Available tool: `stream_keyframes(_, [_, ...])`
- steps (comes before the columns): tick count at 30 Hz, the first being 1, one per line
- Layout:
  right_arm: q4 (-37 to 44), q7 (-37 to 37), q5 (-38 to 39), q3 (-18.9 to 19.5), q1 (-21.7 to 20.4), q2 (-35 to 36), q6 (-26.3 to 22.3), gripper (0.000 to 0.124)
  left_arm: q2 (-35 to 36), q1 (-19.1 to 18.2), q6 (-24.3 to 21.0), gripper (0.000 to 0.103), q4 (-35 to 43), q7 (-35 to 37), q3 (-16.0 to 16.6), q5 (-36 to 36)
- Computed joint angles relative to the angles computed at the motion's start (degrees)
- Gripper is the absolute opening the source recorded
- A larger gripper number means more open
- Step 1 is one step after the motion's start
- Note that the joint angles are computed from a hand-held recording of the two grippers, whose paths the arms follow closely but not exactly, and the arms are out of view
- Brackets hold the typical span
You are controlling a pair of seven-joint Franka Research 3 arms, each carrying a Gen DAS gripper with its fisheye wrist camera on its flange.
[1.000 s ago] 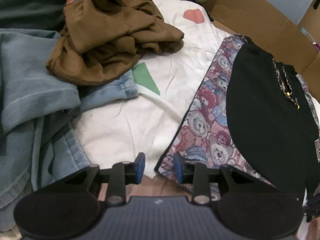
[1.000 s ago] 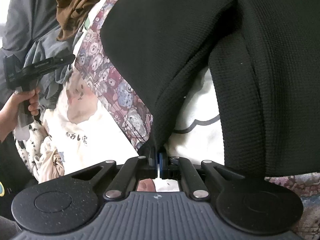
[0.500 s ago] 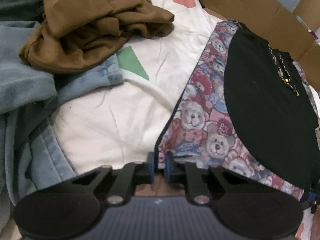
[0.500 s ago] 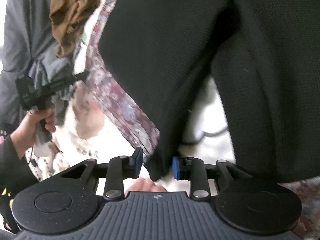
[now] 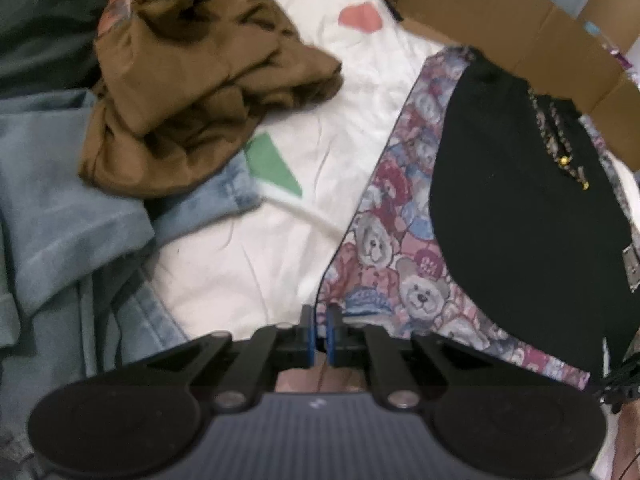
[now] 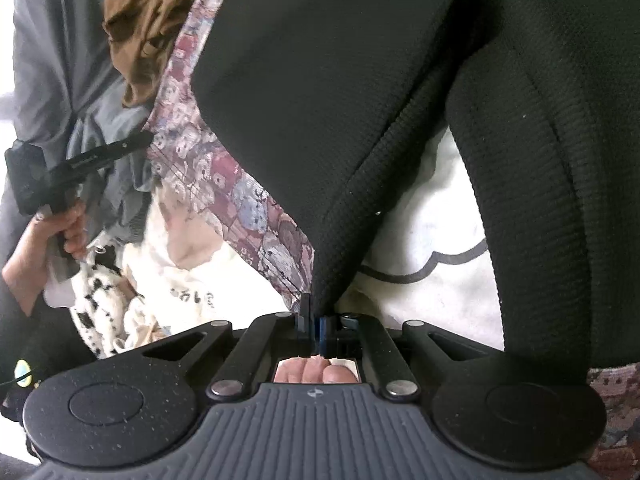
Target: Fold clothes
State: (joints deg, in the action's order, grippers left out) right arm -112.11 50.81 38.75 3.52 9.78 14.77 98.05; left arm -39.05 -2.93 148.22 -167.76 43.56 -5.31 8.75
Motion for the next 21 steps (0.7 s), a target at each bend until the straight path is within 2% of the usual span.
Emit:
stream_keyframes(4, [0.1,0.3,-2.5,0.1,0.9,-0.4,1.5,0.004,4.7,0.3,1.6,0.007,-0.3,0.6,0.7,-0.4])
stream_keyframes(5, [0.4,-0.2,-2.9,0.1,0.8,-0.5,1.5,0.009,5.6,0.6,2.5,0.007,-0.4,0.6,0.7,-0.3])
stream_keyframes(6, [0.8,-0.7,-3.2,0.0,0.7,-0.8,1.4,0.012,6.0,1.0,2.7,0.011,-0.3,0.3,0.3,0.1])
stream_keyframes(8, [1.5,-1.8,-3.7,-0.2,0.4,-1.2,1.2,0.029,6.2,1.9,2.3,0.022,0.2,-0.6,-0.6,1.0])
stream_keyframes(9, [1.9,-2.3,-3.7,-0.4,0.2,-1.4,1.1,0.031,5.9,2.0,1.9,0.029,0.2,-0.8,-0.6,1.2])
stream_keyframes(14, [5.1,-2.8,-3.4,-1.6,-1.7,-1.3,1.0,0.032,3.8,3.0,1.5,0.029,0.9,-1.2,-0.7,2.9])
stream_keyframes(18, [7.6,-3.4,-2.4,-2.3,-3.4,-1.1,2.5,0.032,5.5,4.6,4.1,0.028,3.2,-1.0,-1.0,5.2])
stream_keyframes(21, [9.7,-3.8,-1.7,-2.7,-4.6,-0.5,4.0,0.032,9.8,6.5,8.0,0.027,5.9,-1.6,-1.4,7.4])
